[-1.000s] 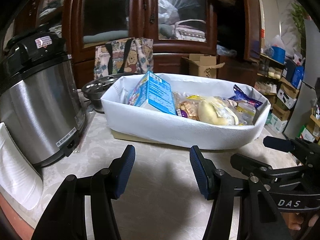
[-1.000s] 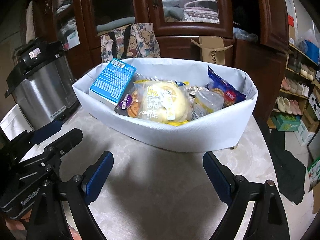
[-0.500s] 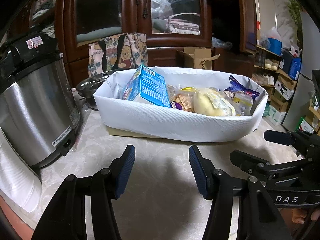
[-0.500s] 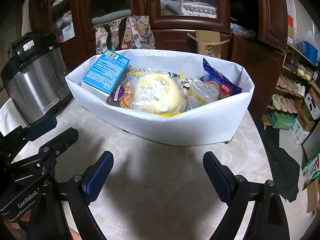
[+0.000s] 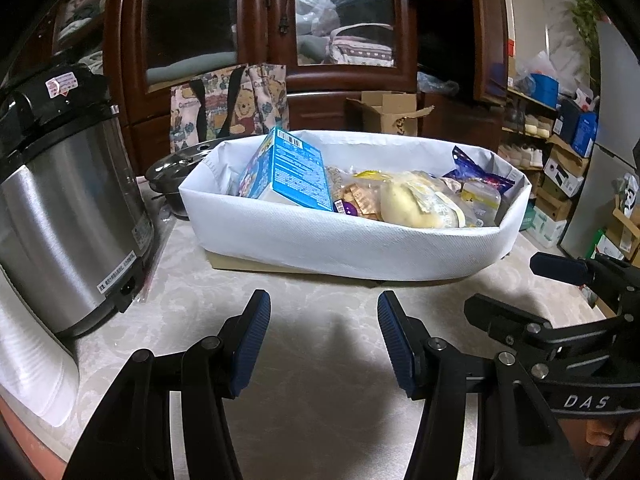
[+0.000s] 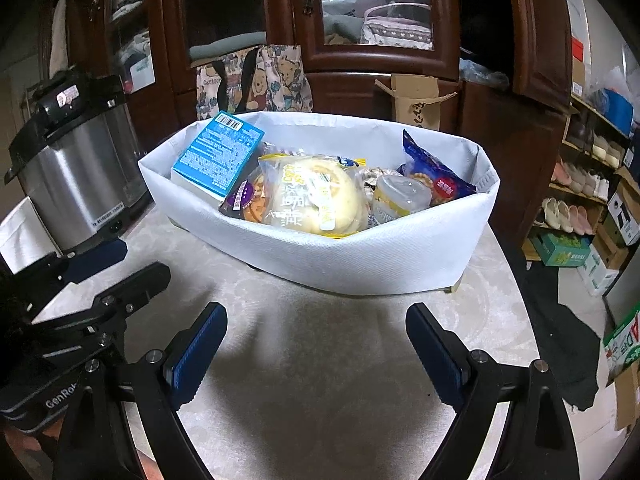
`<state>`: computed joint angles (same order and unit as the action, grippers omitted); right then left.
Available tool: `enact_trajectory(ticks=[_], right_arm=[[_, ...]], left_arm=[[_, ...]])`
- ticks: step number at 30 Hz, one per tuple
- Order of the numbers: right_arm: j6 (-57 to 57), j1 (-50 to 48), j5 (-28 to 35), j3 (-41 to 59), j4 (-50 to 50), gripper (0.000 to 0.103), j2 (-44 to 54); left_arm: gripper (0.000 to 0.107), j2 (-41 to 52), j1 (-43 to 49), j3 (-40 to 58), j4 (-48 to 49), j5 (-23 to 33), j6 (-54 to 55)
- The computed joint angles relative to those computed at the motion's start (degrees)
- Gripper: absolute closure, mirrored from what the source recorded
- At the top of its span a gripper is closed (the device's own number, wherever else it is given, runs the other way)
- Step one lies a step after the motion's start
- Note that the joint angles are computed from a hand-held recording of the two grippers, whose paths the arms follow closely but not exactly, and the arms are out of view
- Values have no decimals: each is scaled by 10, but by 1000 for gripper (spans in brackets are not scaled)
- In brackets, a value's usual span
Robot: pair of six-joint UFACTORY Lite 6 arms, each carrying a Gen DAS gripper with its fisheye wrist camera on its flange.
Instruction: Organize objects
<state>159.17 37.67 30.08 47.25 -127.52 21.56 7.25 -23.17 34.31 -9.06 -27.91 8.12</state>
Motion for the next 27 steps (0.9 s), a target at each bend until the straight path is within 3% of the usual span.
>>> enact_trajectory(ticks=[27], right_arm=[[0,2,-6,0,11,11,-1]], left_arm=[[53,3,-6,3,-19,3,17]])
